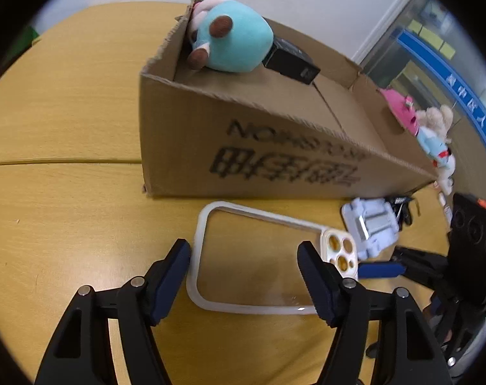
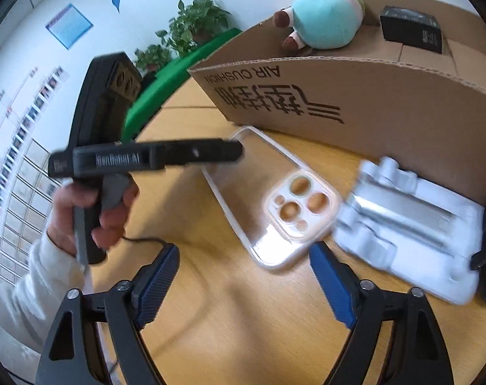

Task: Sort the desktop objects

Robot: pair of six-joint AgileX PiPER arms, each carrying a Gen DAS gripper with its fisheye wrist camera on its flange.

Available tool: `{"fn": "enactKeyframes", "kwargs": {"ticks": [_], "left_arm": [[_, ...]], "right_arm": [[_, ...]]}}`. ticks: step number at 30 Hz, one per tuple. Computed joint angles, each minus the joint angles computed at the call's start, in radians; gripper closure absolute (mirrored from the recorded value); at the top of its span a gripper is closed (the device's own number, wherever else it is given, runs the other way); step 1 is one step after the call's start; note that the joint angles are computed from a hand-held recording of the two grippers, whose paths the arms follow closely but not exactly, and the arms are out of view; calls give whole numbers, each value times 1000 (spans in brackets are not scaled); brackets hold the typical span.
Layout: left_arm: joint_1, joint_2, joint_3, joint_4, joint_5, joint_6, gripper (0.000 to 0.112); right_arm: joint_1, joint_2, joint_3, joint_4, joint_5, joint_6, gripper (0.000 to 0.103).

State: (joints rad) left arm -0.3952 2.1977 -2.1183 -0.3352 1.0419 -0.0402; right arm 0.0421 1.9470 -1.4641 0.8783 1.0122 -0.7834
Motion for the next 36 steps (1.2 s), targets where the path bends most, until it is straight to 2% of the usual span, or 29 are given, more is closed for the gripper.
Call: {"fn": "enactKeyframes", "kwargs": {"ticks": [3, 6, 7, 11, 15, 20, 22, 23, 25, 27, 30, 32, 33, 34, 36], "left_arm": [[-7, -84, 131, -47, -74, 16, 44], [-20, -170, 260, -194, -140, 119, 44], [-31, -187, 287, -243, -152, 158, 48], [-115, -193, 277, -168, -132, 118, 52], [-115, -175, 273, -176, -116, 98, 52], [-117, -78, 131, -61, -38, -5, 52], [-111, -37, 70, -60, 19, -12, 52], [-110, -38, 73, -82, 12, 9, 52], [-122, -36, 56, -40, 29, -13, 49], [-135, -53, 72, -4, 18, -20, 49], [-126, -120, 165, -63, -61, 18, 49], [-105, -165, 237, -219, -108, 132, 52], [-96, -172, 251, -301, -104, 190, 58], [-100, -180, 258, -343, -99, 220, 59], [-139, -211, 297, -308, -135, 253, 59]], "right_arm": [[-15, -30, 52, 31, -9, -25, 15], [-70, -84, 140, 133, 40, -149, 18], [-85, -96, 157, 152, 65, -181, 18], [-108, -195, 267, 132, 22, -214, 18], [-235, -278, 371, 116, 35, -214, 18], [-289, -264, 391, 45, 34, -151, 17], [-284, -245, 389, 92, 47, -175, 16], [-262, -223, 370, 111, 42, -168, 16], [-239, -189, 350, 160, 37, -180, 14], [-215, -177, 332, 171, 9, -164, 9], [-206, -190, 338, 168, -9, -162, 9], [-229, -200, 351, 198, 13, -206, 10], [-253, -209, 363, 234, 54, -249, 17], [-275, -217, 373, 262, 102, -288, 18], [-263, -271, 397, 257, 91, -322, 17]]}}
